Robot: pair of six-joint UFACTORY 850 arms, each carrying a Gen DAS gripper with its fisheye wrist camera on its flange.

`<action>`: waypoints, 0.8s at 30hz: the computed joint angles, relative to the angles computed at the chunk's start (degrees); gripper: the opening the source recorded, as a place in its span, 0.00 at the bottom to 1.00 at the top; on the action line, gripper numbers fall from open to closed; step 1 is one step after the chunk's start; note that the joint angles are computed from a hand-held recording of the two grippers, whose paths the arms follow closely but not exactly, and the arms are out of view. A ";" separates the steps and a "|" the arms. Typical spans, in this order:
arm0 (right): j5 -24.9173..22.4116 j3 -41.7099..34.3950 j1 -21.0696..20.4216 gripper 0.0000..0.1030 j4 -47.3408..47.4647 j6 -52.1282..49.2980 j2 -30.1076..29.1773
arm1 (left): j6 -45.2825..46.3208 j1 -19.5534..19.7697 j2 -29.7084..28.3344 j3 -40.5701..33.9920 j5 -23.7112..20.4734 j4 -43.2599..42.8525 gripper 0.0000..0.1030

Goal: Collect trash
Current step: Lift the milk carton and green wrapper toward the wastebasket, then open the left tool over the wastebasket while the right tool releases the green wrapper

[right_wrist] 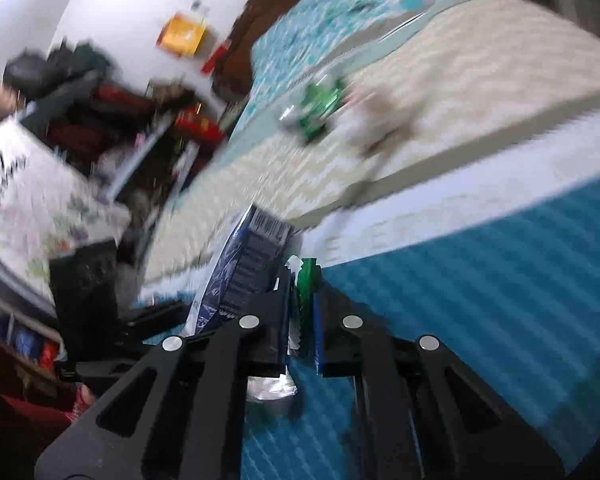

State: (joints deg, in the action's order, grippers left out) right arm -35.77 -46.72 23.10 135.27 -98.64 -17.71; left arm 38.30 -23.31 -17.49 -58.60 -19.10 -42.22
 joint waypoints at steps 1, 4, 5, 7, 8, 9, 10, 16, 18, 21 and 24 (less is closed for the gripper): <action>-0.51 2.20 -0.87 0.11 2.87 -1.66 1.48 | 1.58 -0.63 -0.48 -0.99 -0.64 -1.14 0.53; -2.46 9.16 -4.38 0.11 11.37 -6.07 6.19 | 5.03 -2.72 -1.90 -3.65 -2.57 -3.74 0.52; -3.22 11.48 -5.67 0.11 13.68 -7.20 7.80 | 6.14 -3.69 -2.71 -4.96 -3.57 -4.50 0.52; -4.65 15.48 -8.17 0.11 17.54 -9.07 10.67 | 8.36 -5.57 -4.67 -7.86 -5.27 -5.28 0.51; -5.31 17.27 -9.35 0.11 19.22 -9.83 12.03 | 8.76 -6.85 -5.97 -9.74 -5.94 -4.69 0.51; -5.89 19.08 -10.48 0.11 21.18 -10.82 13.46 | 8.77 -8.07 -7.42 -11.77 -6.69 -3.85 0.51; -6.26 20.49 -11.26 0.11 22.66 -11.48 14.68 | 8.48 -9.00 -8.52 -13.25 -7.12 -3.20 0.51; -7.83 28.08 -18.46 0.11 26.73 -13.17 22.46 | 5.26 -14.29 -16.22 -24.96 -11.68 0.00 0.50; -7.84 29.82 -21.38 0.11 26.45 -13.25 25.01 | 5.99 -15.70 -18.22 -28.99 -12.82 -1.05 0.50; -7.62 31.26 -25.23 0.11 26.30 -13.69 27.89 | 7.70 -17.13 -20.54 -33.91 -14.66 -3.23 0.50; -7.17 31.49 -29.04 0.11 26.53 -14.53 29.13 | 6.16 -19.12 -25.09 -42.08 -16.62 -2.25 0.50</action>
